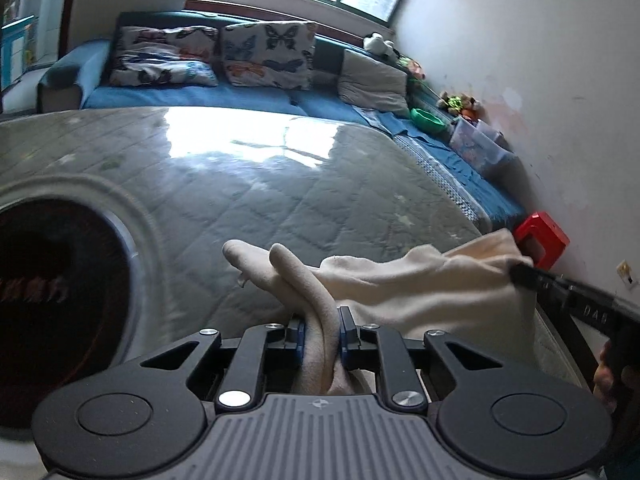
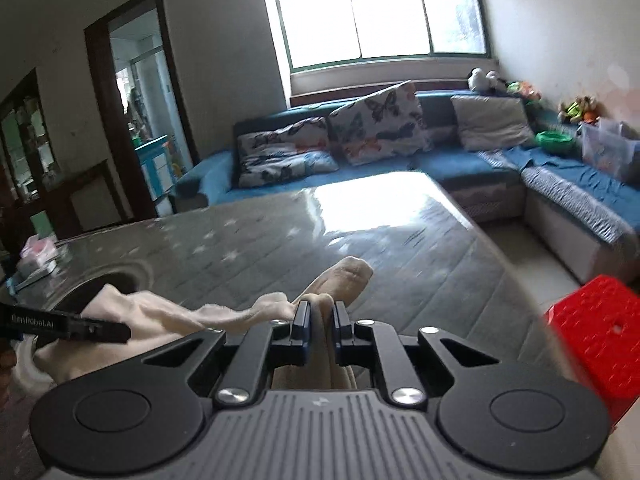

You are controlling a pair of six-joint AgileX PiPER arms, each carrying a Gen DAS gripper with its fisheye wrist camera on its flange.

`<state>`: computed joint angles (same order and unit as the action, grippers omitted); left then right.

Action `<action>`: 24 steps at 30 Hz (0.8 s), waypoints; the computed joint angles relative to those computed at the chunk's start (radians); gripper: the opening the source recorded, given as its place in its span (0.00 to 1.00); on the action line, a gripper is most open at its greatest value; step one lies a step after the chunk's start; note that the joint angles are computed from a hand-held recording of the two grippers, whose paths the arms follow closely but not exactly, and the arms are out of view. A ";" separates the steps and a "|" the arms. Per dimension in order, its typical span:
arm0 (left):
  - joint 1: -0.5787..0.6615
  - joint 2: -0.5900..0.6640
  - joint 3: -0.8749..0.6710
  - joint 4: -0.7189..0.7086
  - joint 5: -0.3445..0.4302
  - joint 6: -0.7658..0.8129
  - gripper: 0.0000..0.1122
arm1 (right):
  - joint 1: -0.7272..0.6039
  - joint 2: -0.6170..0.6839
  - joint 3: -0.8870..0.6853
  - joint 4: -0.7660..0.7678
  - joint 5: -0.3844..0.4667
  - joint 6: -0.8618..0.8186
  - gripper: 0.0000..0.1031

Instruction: Fold clothes

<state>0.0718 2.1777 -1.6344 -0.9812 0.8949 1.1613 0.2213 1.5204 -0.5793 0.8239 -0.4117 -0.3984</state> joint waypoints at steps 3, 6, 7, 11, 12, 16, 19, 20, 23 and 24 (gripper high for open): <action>-0.046 0.026 -0.046 0.007 -0.002 -0.037 0.15 | -0.042 0.009 -0.039 0.059 0.007 -0.104 0.09; -0.094 0.051 -0.083 0.011 -0.017 -0.058 0.15 | -0.079 0.029 -0.077 0.104 0.008 -0.186 0.09; -0.109 0.059 -0.096 0.016 -0.024 -0.067 0.15 | -0.091 0.039 -0.090 0.118 0.009 -0.209 0.09; -0.156 0.102 -0.149 0.045 -0.049 -0.116 0.16 | -0.133 0.089 -0.138 0.171 0.006 -0.284 0.09; -0.163 0.114 -0.166 0.062 -0.051 -0.138 0.17 | -0.145 0.103 -0.150 0.180 0.010 -0.296 0.09; -0.178 0.129 -0.165 0.122 -0.104 -0.173 0.34 | -0.178 0.189 -0.187 0.233 0.026 -0.341 0.11; -0.179 0.129 -0.156 0.128 -0.133 -0.166 0.48 | -0.178 0.224 -0.191 0.227 0.019 -0.321 0.14; -0.179 0.128 -0.153 0.125 -0.137 -0.161 0.52 | -0.175 0.231 -0.195 0.226 0.015 -0.316 0.16; -0.189 0.104 -0.112 0.103 -0.197 -0.139 0.73 | -0.166 0.242 -0.206 0.212 0.009 -0.296 0.20; -0.193 0.094 -0.096 0.088 -0.223 -0.124 0.77 | -0.160 0.245 -0.209 0.210 0.001 -0.294 0.20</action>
<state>-0.1210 2.2714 -1.7303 -0.8934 0.6718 1.0371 0.0616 1.7655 -0.7879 1.0342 -0.4110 -0.6923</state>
